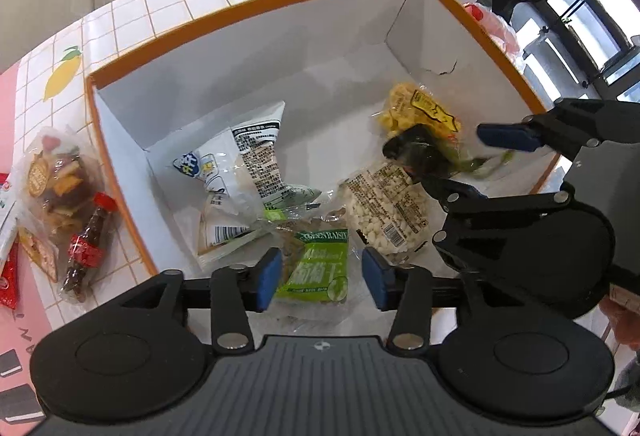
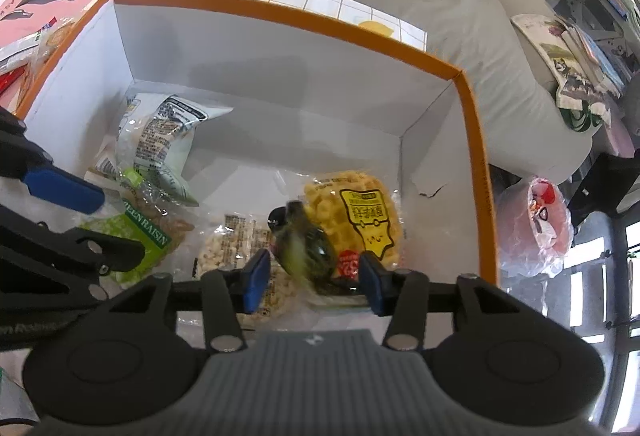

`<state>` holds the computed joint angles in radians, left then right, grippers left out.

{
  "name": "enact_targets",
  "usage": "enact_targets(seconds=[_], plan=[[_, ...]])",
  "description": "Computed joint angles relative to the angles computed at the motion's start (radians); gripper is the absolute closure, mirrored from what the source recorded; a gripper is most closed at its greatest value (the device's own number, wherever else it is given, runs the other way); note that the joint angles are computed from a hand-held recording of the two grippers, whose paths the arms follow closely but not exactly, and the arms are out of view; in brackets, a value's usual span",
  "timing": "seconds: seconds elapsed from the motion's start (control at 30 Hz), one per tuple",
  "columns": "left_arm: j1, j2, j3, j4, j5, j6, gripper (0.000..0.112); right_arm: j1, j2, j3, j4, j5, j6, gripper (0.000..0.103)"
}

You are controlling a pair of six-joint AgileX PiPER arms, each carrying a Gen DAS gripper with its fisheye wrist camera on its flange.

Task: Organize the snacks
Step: 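Open both tools to release the snacks into the box, then lift both tools out of the box back toward the snack pile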

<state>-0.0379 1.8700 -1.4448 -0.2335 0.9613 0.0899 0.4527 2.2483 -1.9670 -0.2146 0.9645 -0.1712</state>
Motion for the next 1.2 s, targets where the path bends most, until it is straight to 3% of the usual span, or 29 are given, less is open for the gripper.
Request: enact_targets(seconds=[0.2, 0.5, 0.8, 1.03, 1.13, 1.2], plan=[[0.028, -0.074, 0.006, -0.028, 0.034, 0.019, 0.048, -0.001, -0.068, 0.042, -0.016, 0.003, 0.037, 0.035], [0.088, -0.267, 0.070, -0.060, 0.028, 0.059, 0.044, 0.009, -0.230, 0.173, -0.011, -0.038, 0.156, 0.029], [0.230, -0.496, 0.217, -0.144, 0.013, 0.163, 0.042, 0.057, -0.486, 0.464, 0.087, -0.270, 0.368, 0.025], [0.408, -0.635, 0.325, -0.202, 0.040, 0.286, 0.042, 0.166, -0.590, 0.626, 0.112, -0.446, 0.580, 0.025], [0.492, -0.691, 0.374, -0.223, 0.034, 0.358, 0.043, 0.226, -0.606, 0.666, 0.066, -0.505, 0.693, 0.024], [0.571, -0.723, 0.415, -0.264, 0.024, 0.441, 0.043, 0.283, -0.610, 0.689, -0.049, -0.538, 0.841, 0.024]])
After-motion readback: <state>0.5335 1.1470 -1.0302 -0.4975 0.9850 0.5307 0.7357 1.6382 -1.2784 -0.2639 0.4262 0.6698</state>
